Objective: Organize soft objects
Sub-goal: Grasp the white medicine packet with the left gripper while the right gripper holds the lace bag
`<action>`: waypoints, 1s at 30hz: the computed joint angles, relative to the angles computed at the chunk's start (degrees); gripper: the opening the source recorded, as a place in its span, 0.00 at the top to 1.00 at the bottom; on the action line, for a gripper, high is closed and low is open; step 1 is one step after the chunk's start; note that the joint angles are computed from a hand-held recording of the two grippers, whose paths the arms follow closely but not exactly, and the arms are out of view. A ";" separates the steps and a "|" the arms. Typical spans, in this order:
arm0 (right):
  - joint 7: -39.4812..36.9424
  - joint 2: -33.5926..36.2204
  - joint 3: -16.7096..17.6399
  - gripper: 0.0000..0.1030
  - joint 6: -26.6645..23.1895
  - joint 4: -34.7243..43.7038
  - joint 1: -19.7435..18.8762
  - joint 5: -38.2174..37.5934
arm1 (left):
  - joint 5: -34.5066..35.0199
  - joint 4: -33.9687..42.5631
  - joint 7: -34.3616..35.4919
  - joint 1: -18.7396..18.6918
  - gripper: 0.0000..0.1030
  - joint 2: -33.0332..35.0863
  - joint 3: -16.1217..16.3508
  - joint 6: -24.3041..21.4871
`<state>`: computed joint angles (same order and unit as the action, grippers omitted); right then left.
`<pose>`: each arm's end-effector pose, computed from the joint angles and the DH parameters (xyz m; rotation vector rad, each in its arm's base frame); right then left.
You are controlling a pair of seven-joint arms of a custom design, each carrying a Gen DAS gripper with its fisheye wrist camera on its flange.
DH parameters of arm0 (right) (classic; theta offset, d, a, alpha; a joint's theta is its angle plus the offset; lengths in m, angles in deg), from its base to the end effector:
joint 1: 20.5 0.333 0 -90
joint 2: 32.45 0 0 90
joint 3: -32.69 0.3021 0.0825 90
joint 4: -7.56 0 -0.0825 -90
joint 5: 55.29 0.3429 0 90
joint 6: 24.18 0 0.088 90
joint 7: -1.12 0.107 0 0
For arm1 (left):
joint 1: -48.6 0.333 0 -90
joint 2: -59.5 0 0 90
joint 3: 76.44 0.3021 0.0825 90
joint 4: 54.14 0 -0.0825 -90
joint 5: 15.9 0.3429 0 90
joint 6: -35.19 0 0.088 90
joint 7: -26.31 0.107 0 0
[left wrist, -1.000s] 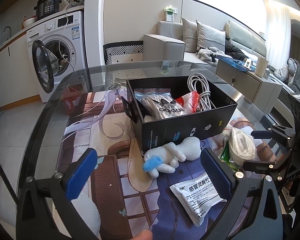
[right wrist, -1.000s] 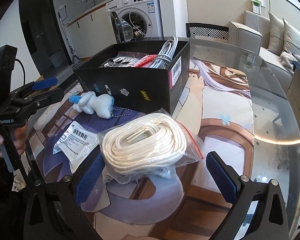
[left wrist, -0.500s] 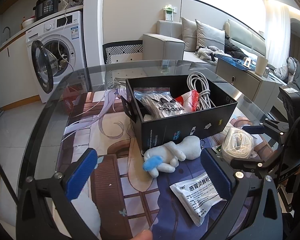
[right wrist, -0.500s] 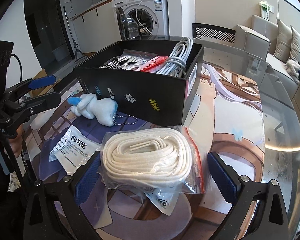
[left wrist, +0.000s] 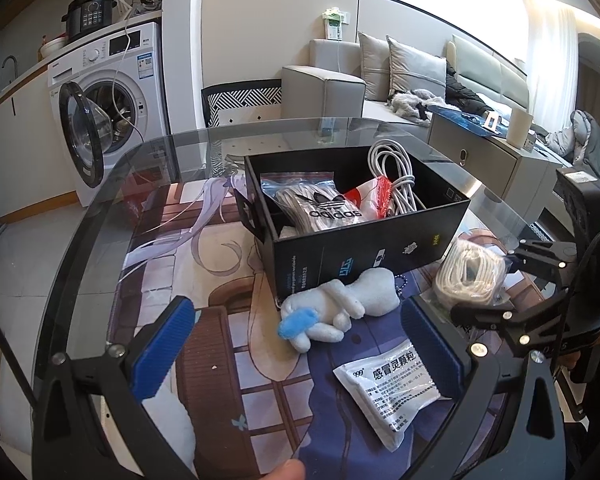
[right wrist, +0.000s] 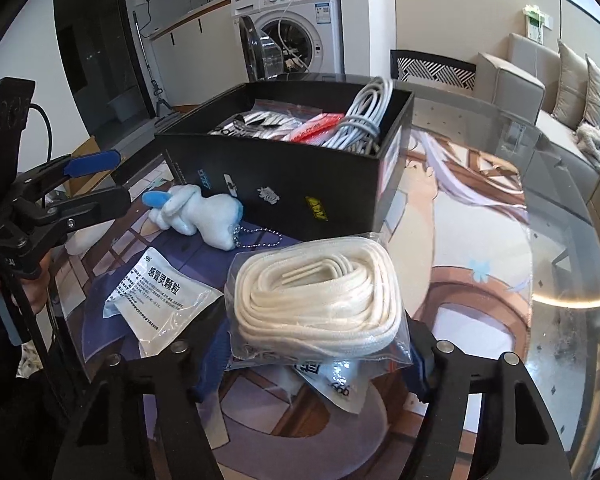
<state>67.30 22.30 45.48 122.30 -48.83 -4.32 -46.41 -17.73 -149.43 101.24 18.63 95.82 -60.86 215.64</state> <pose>0.7152 0.3042 0.3650 -2.2298 1.0824 -0.2920 0.6621 -0.2095 0.3696 -1.6601 1.8010 -0.9137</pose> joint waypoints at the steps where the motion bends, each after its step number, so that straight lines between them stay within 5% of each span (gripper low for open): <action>1: -0.34 -0.49 0.14 0.32 0.50 -0.87 -0.18 0.08 | 0.06 0.01 0.05 0.03 0.00 -0.05 -0.05 -0.09; 10: -4.65 -5.93 3.29 0.32 7.22 -10.19 -3.14 2.17 | 0.59 0.16 1.14 1.62 0.00 -0.32 -2.27 -0.52; 21: -7.26 -10.78 6.49 0.32 14.13 -17.64 -6.37 4.30 | -0.07 -0.09 8.70 9.13 0.00 -2.15 -13.98 -4.10; 30: -8.30 -12.50 8.59 0.32 16.83 -20.42 -8.24 4.97 | 1.76 -0.52 4.51 5.38 0.00 -2.21 -11.86 -6.71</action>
<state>59.00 9.80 54.08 139.13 -69.25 -12.56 -41.44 -15.96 -149.95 105.76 24.00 93.61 -72.72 208.93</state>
